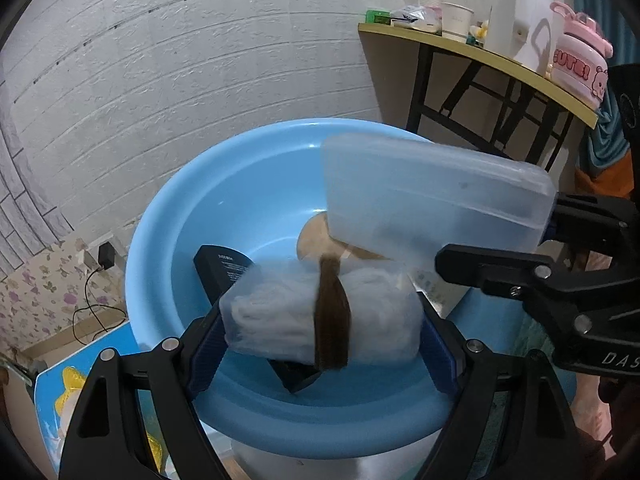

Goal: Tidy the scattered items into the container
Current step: 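Open left gripper dropping hair-tie box while right gripper releases clear case into basin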

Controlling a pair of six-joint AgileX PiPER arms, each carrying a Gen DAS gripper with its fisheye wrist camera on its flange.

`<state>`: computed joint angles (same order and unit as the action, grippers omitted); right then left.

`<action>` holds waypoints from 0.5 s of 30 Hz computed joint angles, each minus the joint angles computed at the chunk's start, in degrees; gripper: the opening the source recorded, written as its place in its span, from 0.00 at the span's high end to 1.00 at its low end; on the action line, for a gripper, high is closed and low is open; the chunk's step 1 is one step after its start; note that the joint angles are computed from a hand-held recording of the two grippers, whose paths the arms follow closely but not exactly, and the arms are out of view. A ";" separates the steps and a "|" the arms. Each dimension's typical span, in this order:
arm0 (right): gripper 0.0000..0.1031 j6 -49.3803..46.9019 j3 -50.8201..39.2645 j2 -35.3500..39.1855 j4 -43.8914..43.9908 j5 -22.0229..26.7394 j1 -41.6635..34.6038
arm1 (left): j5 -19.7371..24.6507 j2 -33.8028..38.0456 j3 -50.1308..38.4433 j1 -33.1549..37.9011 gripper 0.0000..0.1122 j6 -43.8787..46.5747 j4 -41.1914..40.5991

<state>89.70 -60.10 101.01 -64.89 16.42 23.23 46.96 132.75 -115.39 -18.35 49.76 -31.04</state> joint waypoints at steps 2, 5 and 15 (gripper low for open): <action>0.70 -1.49 -0.21 0.14 1.16 -0.10 -0.14 | -0.03 0.09 -0.14 0.00 0.25 -0.12 0.12; 0.70 -4.16 -0.67 0.43 3.37 0.22 -0.07 | -0.36 -0.43 0.56 0.03 0.25 -0.03 -0.06; 0.69 -15.94 -2.49 1.19 13.95 -0.25 -0.19 | -1.90 -4.99 7.71 2.11 0.25 5.20 -4.17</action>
